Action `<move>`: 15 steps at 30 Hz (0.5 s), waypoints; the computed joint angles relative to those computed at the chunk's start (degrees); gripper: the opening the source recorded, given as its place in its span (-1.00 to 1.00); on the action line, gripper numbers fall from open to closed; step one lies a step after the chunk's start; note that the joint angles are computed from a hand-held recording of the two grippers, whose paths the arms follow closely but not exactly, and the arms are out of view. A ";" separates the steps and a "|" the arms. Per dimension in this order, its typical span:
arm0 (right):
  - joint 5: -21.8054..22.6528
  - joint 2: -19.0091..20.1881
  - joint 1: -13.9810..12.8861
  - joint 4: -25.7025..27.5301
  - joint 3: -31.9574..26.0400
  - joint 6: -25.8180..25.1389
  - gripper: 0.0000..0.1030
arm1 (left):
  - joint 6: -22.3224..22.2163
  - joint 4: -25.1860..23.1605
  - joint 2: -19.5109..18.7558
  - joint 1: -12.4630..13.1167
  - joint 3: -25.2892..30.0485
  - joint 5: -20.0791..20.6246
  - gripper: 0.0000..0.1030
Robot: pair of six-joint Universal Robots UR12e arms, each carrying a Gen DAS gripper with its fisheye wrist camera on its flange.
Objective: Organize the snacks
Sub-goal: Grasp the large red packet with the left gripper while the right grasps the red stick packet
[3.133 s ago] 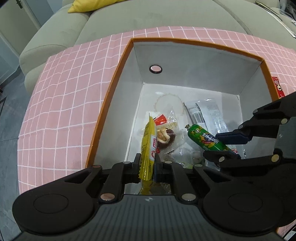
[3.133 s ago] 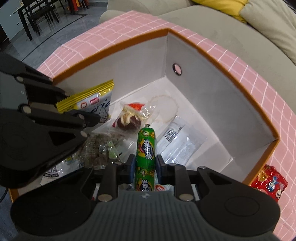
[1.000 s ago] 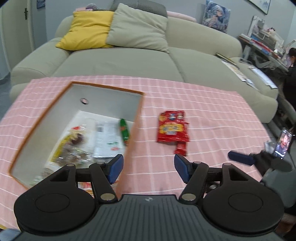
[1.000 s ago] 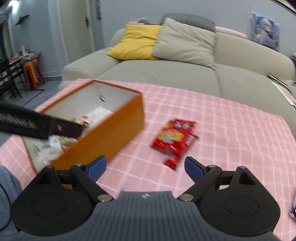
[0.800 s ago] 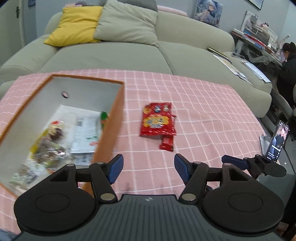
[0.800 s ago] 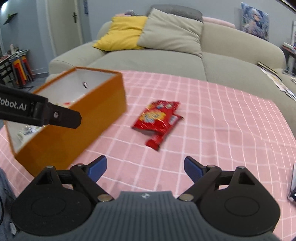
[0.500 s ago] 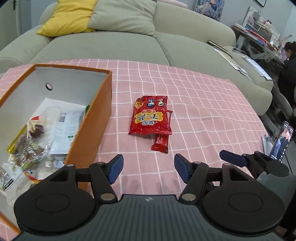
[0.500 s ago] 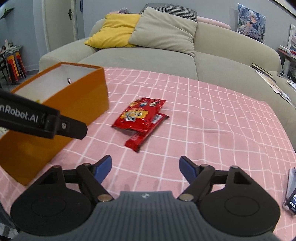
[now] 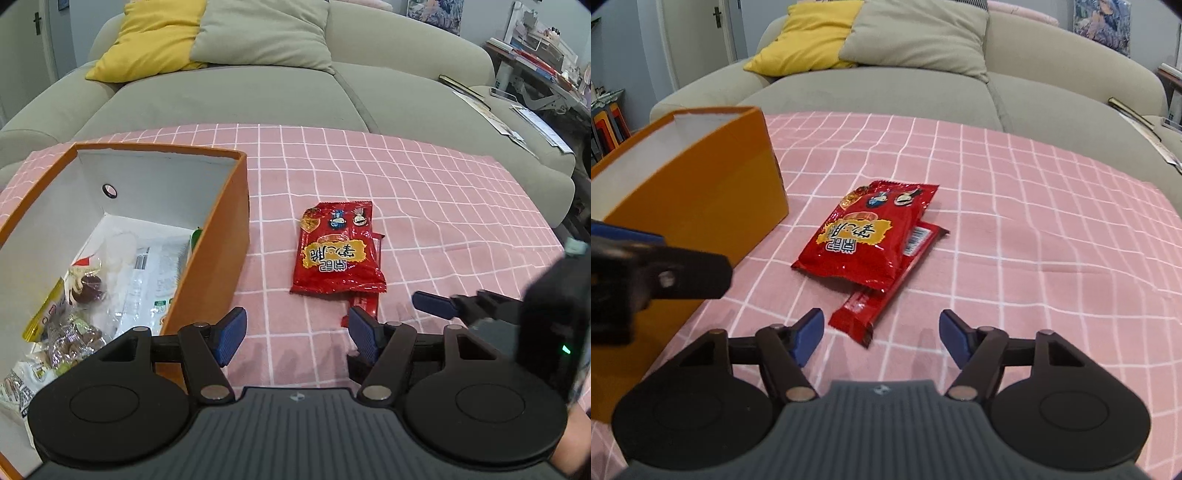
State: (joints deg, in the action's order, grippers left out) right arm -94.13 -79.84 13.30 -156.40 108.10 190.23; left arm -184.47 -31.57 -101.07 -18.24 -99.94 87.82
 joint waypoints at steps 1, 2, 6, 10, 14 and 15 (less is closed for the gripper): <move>0.14 0.40 -0.05 0.20 -0.36 -0.01 0.29 | 0.00 -0.05 -0.10 -0.02 0.06 0.16 0.44; 0.30 0.79 -0.11 0.50 -0.74 0.00 0.29 | -0.19 -0.15 -0.20 -0.03 0.12 0.23 0.44; 2.43 1.98 -0.67 2.16 -1.99 1.24 0.15 | -0.28 0.33 -0.77 -0.55 0.40 2.56 0.44; 1.04 2.30 -0.56 1.73 -2.11 -0.46 -0.23 | 0.14 0.23 -0.94 -0.51 0.68 2.24 0.44; 0.35 1.11 -1.13 3.35 -1.37 -1.24 -0.49 | 0.25 0.65 -1.26 -0.76 0.93 1.97 0.47; -0.13 0.58 -1.34 3.83 -0.96 -1.24 -0.53 | 0.14 0.58 -1.34 -0.74 1.04 1.45 0.47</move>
